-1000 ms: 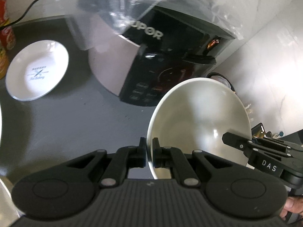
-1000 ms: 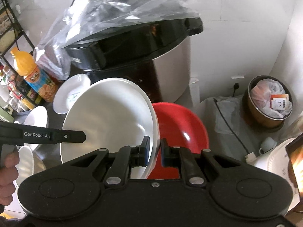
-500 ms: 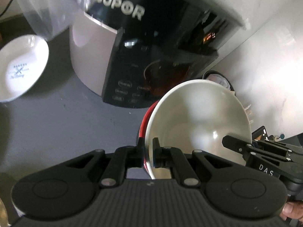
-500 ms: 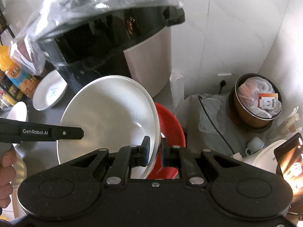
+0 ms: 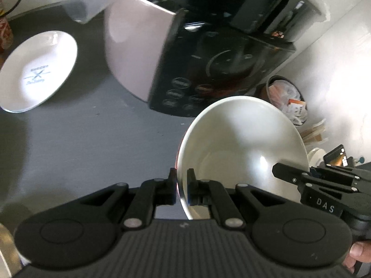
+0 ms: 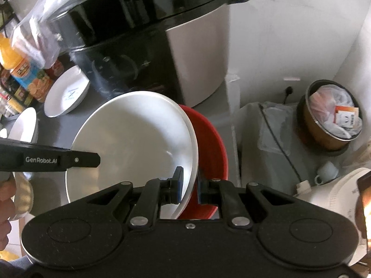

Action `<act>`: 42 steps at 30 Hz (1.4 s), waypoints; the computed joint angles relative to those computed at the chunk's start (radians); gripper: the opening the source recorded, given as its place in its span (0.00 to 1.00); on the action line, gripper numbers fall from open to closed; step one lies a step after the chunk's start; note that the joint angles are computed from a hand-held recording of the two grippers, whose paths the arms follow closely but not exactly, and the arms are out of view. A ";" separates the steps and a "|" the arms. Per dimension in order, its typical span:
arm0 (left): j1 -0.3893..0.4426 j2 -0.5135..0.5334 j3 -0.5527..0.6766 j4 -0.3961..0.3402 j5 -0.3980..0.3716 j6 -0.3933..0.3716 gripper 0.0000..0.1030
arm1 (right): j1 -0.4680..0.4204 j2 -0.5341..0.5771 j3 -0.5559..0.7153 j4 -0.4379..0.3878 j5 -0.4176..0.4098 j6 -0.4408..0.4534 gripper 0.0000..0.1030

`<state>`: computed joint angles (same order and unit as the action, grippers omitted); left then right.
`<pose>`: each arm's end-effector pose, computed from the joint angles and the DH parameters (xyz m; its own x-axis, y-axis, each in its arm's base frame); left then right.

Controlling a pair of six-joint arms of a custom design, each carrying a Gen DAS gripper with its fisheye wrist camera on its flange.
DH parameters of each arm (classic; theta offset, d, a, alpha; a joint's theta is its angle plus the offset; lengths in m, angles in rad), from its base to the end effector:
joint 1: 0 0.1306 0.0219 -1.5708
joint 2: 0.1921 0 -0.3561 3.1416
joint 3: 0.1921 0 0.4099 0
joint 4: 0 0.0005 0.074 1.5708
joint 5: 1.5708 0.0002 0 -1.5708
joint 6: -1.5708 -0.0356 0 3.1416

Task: Organize plates and bowls
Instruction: 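Lift the white bowl with the right gripper over the red bowl, then lower the white bowl into the red bowl with the right gripper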

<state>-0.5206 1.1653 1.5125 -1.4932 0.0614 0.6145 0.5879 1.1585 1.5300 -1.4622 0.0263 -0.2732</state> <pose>0.3256 -0.1898 0.5182 -0.9447 -0.1217 -0.3045 -0.0321 0.9585 -0.2833 0.3141 0.2076 0.5296 -0.8575 -0.2474 -0.4510 -0.3250 0.9402 0.1021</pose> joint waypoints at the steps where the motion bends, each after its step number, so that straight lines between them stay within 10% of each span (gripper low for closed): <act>1: 0.005 -0.002 -0.001 -0.009 -0.003 -0.005 0.04 | 0.006 0.001 -0.005 0.002 -0.007 -0.002 0.12; 20: 0.080 -0.058 -0.018 -0.097 -0.091 -0.081 0.07 | 0.122 0.040 -0.009 0.033 -0.061 -0.088 0.20; 28: 0.111 -0.074 -0.041 -0.106 -0.082 -0.093 0.07 | 0.170 0.078 0.053 0.018 -0.002 -0.065 0.48; 42: 0.127 -0.083 -0.039 -0.081 -0.066 -0.129 0.09 | 0.164 0.032 0.052 0.007 -0.007 -0.122 0.49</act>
<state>-0.3940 1.0826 1.4731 -1.5744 -0.0042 0.4851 0.7521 1.1910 1.5817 -1.4547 0.0195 -0.3956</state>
